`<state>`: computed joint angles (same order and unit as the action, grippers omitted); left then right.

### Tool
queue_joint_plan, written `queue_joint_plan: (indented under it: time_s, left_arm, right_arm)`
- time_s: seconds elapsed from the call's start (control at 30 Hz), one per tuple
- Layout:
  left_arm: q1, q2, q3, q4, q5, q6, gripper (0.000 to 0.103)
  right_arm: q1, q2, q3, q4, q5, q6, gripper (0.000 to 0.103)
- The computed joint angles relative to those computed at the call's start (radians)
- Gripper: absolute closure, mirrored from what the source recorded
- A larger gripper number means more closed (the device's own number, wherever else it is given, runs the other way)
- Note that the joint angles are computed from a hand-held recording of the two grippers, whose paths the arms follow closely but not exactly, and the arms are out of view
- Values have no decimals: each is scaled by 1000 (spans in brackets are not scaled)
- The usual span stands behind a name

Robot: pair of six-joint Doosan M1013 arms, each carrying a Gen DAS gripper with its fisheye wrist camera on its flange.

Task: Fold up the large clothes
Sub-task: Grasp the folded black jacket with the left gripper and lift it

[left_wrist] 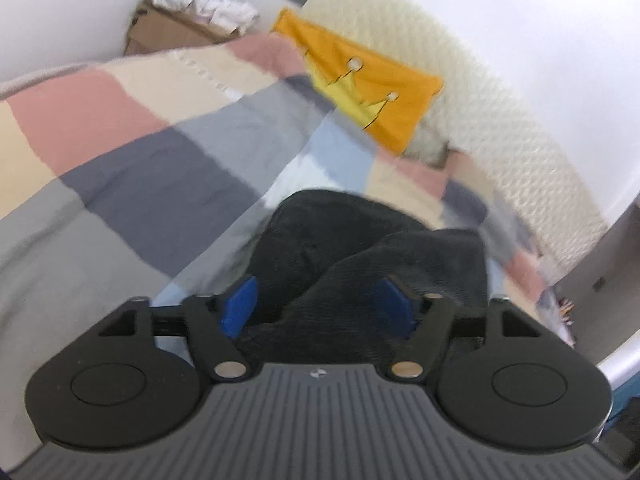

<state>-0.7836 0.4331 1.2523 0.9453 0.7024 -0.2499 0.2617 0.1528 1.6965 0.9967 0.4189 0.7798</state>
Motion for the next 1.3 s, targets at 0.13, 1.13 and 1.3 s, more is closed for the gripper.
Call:
queue_joint_plan:
  time_s: [0.13, 1.13, 1.3]
  left_arm:
    - [-27, 18, -48, 20, 70, 40, 26]
    - [-82, 55, 62, 120, -228, -673, 0]
    - [-79, 67, 99, 353, -290, -994, 0]
  right_arm:
    - [-34, 0, 2, 119, 63, -70, 31]
    - [-181, 62, -25, 227, 198, 263, 27]
    - [-190, 79, -28, 270, 231, 264, 26]
